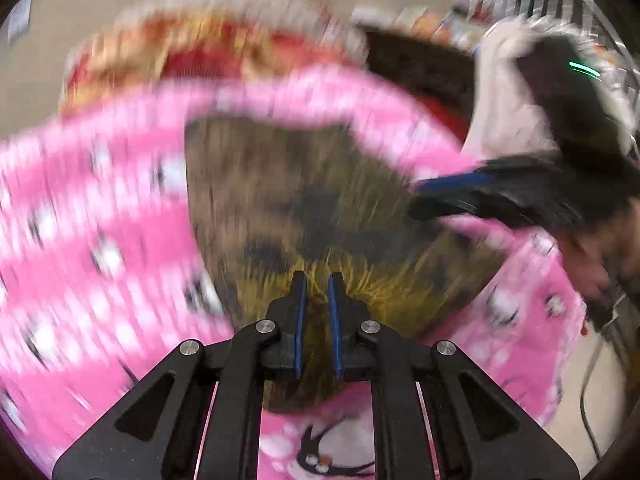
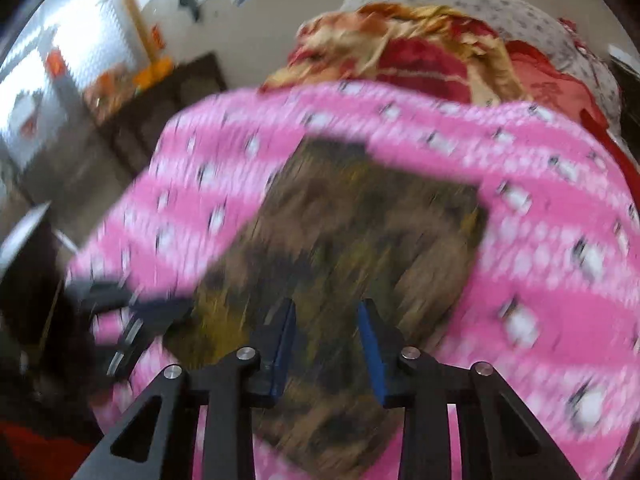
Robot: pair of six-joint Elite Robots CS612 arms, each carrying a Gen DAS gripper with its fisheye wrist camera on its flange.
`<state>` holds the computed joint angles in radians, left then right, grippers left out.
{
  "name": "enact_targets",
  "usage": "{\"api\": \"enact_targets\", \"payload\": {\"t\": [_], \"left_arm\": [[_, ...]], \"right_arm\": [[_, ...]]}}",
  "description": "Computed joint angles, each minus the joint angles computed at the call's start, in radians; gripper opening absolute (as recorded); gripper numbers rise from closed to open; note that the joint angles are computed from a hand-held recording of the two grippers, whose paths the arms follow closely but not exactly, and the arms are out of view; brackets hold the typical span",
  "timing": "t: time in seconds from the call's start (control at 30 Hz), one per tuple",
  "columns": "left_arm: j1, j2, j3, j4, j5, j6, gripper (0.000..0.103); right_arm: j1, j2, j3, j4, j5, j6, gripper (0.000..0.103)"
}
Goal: Fold small clothes
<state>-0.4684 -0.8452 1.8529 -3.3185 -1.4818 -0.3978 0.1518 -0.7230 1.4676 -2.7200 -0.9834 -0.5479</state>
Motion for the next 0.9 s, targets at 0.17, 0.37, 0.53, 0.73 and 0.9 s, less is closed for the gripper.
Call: {"api": "enact_targets", "payload": {"t": [0.17, 0.37, 0.53, 0.73, 0.9], "left_arm": [[0.018, 0.023, -0.012, 0.032, -0.120, -0.072, 0.008], [0.030, -0.004, -0.045, -0.028, -0.014, -0.042, 0.008], [0.074, 0.066, -0.244, 0.084, 0.074, -0.062, 0.008], [0.109, 0.174, -0.436, 0.296, 0.038, -0.053, 0.010], [0.115, 0.209, -0.420, 0.209, 0.003, -0.077, 0.011]], "right_arm": [[-0.017, 0.056, 0.128, -0.350, -0.053, 0.100, 0.030], [-0.003, 0.012, 0.088, -0.218, -0.102, 0.173, 0.032], [0.050, 0.028, 0.013, -0.374, -0.255, 0.294, 0.057], [0.093, 0.154, -0.201, -0.133, -0.422, 0.471, 0.055], [0.075, 0.199, -0.187, -0.262, -0.369, 0.457, 0.057]]}}
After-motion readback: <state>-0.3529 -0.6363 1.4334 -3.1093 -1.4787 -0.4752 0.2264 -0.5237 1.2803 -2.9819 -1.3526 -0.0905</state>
